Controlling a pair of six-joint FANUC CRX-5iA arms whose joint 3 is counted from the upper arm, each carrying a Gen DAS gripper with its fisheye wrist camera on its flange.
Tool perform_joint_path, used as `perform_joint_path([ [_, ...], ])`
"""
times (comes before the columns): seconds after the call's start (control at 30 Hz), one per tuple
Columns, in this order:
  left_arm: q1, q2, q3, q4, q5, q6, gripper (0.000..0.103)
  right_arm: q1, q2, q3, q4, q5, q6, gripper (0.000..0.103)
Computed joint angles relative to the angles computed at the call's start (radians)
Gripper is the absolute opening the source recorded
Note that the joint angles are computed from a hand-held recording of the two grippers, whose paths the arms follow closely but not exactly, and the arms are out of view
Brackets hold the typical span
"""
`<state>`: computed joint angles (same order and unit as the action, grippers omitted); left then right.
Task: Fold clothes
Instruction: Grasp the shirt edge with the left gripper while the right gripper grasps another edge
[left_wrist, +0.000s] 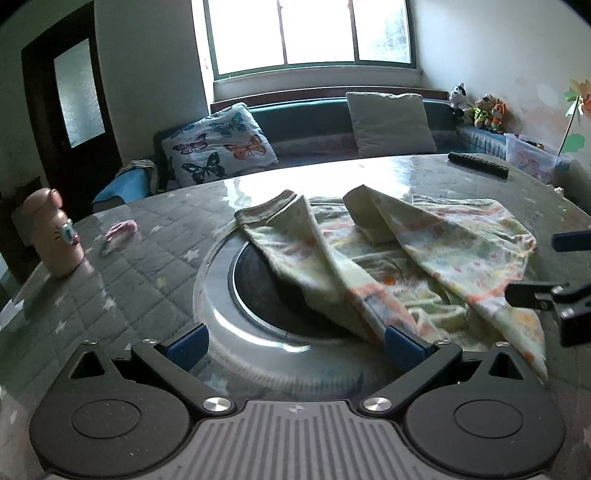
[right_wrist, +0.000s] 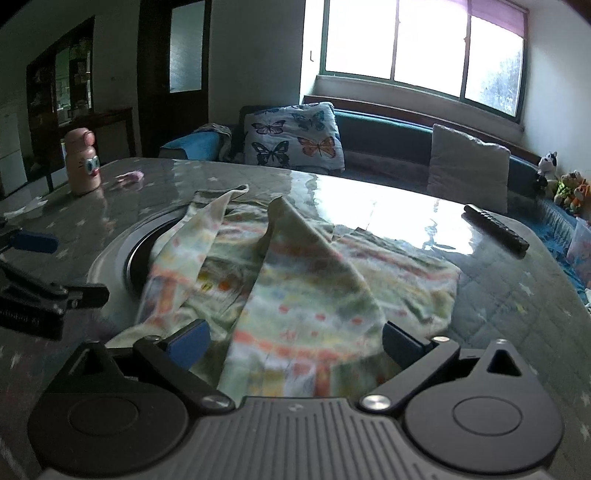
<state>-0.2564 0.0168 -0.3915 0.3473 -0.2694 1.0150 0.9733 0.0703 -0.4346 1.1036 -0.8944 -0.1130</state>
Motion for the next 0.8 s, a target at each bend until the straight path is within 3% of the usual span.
perform_joint_path([
  [0.2, -0.008, 0.098, 0.112, 0.008, -0.031, -0.018, 0.092, -0.092, 0.064, 0.081, -0.051, 0.061, 0.085, 0.092],
  [0.53, -0.004, 0.299, 0.367, 0.002, -0.144, -0.003, 0.091, -0.219, 0.176, 0.223, -0.103, 0.157, 0.223, 0.081],
  [0.8, -0.001, 0.409, 0.518, -0.07, -0.202, 0.064, 0.071, -0.285, 0.29, 0.366, -0.199, 0.217, 0.372, 0.071],
])
